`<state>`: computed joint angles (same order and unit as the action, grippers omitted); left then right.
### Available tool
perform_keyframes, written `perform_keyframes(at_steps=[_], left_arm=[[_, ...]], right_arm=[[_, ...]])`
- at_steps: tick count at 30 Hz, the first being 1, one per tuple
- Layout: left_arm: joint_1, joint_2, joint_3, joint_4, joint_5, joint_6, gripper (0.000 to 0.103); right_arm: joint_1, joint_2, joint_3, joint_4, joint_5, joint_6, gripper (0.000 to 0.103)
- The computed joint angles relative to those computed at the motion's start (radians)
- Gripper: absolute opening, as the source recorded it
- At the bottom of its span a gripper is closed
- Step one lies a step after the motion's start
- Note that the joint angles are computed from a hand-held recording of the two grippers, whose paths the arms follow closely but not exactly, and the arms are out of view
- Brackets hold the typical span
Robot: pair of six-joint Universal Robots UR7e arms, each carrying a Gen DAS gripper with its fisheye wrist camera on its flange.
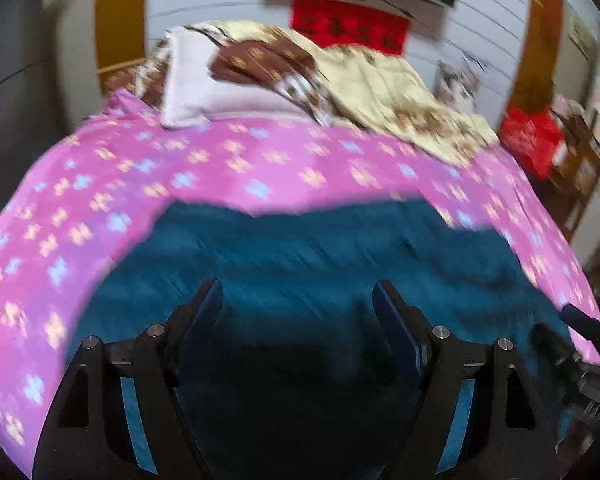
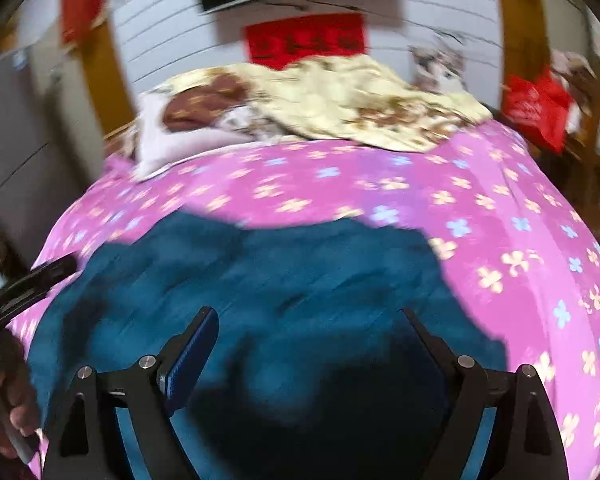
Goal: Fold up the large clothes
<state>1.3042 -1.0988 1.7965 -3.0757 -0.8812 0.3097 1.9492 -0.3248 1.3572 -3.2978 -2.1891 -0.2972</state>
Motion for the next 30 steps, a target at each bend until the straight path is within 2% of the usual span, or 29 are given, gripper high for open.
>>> perform_keyframes(at_steps=[1,3,4,5,8,11,13,16,18,20,22,24,26,27,28,30], left_arm=[[0.000,0.023,0.004,0.018,0.031,-0.008,0.078],[0.008,0.074,-0.011,0.032,0.088,-0.019,0.079],[0.011,0.088,-0.015,0.002,0.089,-0.004,0.080],[0.011,0.103,-0.028,-0.006,0.095,0.004,0.081],[0.012,0.118,-0.049,0.028,0.115,-0.018,0.083],[0.006,0.083,-0.026,0.059,0.112,-0.028,0.083],[-0.002,0.040,0.026,-0.001,0.102,0.002,0.083],[0.004,-0.028,0.102,-0.078,0.111,0.042,0.083],[0.017,-0.063,0.149,-0.166,0.128,0.099,0.083],[0.049,-0.091,0.174,-0.194,0.105,0.119,0.083],[0.093,-0.120,0.167,-0.082,0.042,0.084,0.083],[0.124,-0.159,0.171,-0.080,-0.042,0.097,0.083],[0.132,-0.176,0.174,-0.156,-0.052,0.111,0.083],[0.152,-0.187,0.148,-0.169,-0.062,0.077,0.083],[0.169,-0.193,0.119,-0.141,-0.077,0.029,0.083],[0.227,-0.192,0.014,0.014,-0.118,-0.135,0.083]], right_arm=[[0.001,0.009,0.027,-0.039,-0.005,-0.009,0.089],[-0.020,0.021,0.049,-0.021,-0.010,0.025,0.101],[-0.043,0.020,0.068,-0.027,0.028,0.045,0.103],[-0.053,0.021,0.079,-0.062,0.051,0.023,0.103],[-0.057,0.029,0.065,-0.044,0.044,-0.014,0.103],[-0.060,0.022,0.078,-0.038,0.049,-0.024,0.103],[-0.060,0.001,0.115,-0.068,0.059,-0.027,0.103],[-0.054,-0.048,0.211,-0.212,0.075,-0.029,0.103],[-0.047,-0.072,0.257,-0.307,0.077,-0.080,0.103],[-0.053,-0.095,0.293,-0.326,0.049,-0.092,0.103],[-0.087,-0.135,0.322,-0.190,0.034,-0.003,0.103],[-0.117,-0.162,0.349,-0.151,0.075,0.041,0.103],[-0.111,-0.166,0.365,-0.239,0.039,0.044,0.103],[-0.107,-0.167,0.372,-0.293,0.036,0.031,0.103],[-0.109,-0.173,0.389,-0.371,0.066,0.012,0.103],[-0.118,-0.177,0.404,-0.447,0.113,0.002,0.103]])
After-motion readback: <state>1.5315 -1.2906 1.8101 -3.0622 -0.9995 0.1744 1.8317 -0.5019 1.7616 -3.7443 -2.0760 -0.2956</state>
